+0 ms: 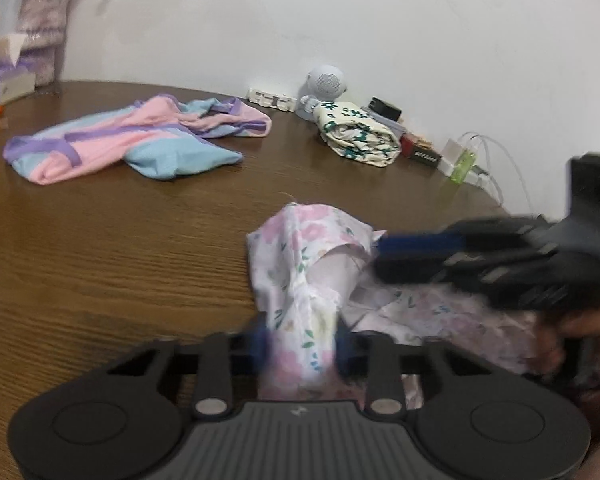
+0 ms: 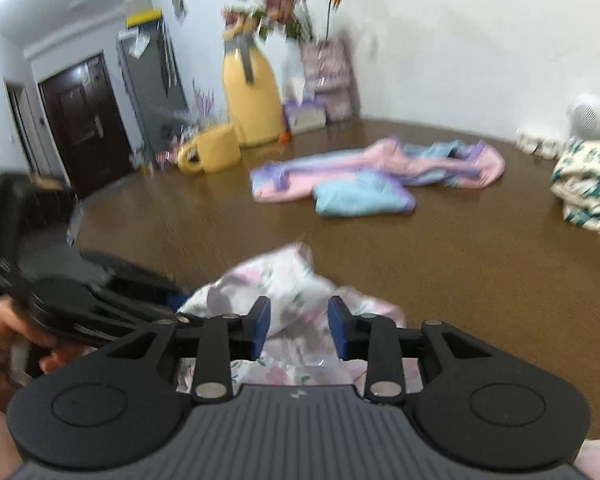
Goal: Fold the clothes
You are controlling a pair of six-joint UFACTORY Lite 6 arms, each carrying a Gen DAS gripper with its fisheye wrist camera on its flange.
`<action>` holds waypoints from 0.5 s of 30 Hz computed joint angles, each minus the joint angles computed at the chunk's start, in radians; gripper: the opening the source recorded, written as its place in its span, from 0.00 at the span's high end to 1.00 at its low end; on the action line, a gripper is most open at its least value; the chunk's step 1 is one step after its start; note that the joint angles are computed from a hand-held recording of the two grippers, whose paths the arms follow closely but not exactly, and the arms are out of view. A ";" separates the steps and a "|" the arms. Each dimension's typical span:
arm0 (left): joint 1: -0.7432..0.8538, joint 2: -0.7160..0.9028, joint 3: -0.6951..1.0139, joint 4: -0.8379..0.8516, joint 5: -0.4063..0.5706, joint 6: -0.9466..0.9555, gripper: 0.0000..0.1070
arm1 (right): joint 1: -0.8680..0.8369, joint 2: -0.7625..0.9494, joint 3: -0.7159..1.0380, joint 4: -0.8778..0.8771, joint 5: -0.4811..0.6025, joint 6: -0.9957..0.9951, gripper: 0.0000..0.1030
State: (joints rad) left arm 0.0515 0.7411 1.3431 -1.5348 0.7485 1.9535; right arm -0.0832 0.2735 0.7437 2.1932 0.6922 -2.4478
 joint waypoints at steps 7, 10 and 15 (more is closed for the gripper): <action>0.096 0.109 0.134 0.009 0.123 -0.239 0.86 | -0.051 0.022 -0.001 0.006 -0.033 0.001 0.62; 0.118 0.127 0.165 0.001 0.126 -0.290 0.80 | -0.054 0.038 -0.002 -0.054 -0.008 0.038 0.62; 0.127 0.085 0.157 0.015 0.157 -0.224 0.49 | -0.039 0.036 0.010 -0.207 0.005 0.151 0.62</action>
